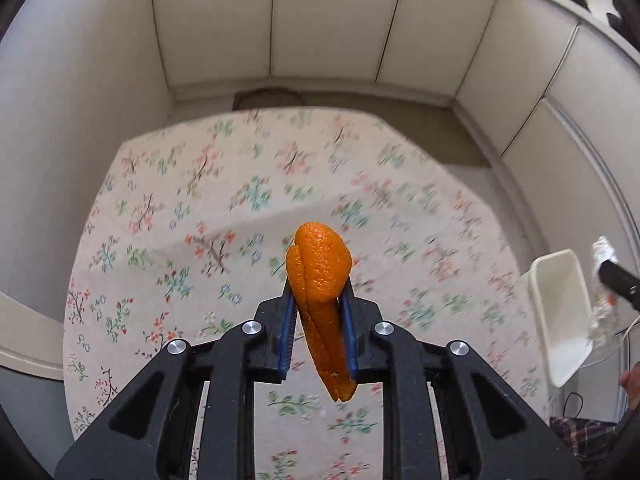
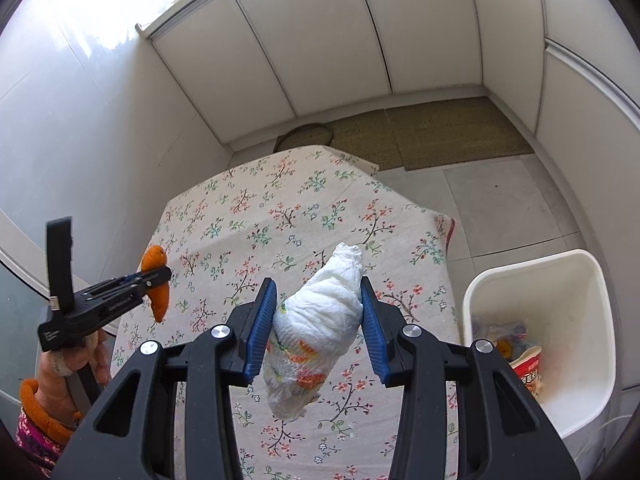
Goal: Collect trash
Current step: 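Carry the orange peel and tissue bundle to the white bin and release both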
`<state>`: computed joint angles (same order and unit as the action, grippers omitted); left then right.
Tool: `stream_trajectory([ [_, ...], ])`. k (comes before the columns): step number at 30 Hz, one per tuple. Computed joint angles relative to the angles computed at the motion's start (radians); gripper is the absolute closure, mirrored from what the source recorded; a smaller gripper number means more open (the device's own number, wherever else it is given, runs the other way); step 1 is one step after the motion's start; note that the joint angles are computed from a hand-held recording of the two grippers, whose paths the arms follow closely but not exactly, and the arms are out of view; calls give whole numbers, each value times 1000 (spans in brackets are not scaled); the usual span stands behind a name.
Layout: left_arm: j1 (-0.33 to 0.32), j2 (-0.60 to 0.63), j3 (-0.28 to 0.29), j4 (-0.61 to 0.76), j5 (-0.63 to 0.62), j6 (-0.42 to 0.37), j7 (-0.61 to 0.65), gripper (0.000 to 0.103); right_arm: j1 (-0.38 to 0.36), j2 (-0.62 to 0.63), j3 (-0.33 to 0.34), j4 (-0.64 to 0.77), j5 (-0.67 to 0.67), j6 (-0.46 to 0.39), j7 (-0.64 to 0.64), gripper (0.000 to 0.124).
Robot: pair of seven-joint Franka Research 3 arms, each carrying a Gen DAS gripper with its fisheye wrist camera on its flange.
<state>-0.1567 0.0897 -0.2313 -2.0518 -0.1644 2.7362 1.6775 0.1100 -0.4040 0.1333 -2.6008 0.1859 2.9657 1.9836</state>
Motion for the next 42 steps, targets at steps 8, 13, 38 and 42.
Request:
stream_trajectory([
  [8,-57,-43,-27,-29,22,134,-54,84,-81,-96,25,-69,-32,16,42,82],
  [13,-90,-61,-30,-50,66,206,-113,84,-137,-165,35,-117,-44,18,63,82],
  [38,-208,9,-12,-13,779,421,-804,84,-525,-515,101,-355,-291,-148,219,43],
  [42,-223,49,-61,7,703,431,-706,84,-570,-586,95,-391,-301,-171,239,33],
])
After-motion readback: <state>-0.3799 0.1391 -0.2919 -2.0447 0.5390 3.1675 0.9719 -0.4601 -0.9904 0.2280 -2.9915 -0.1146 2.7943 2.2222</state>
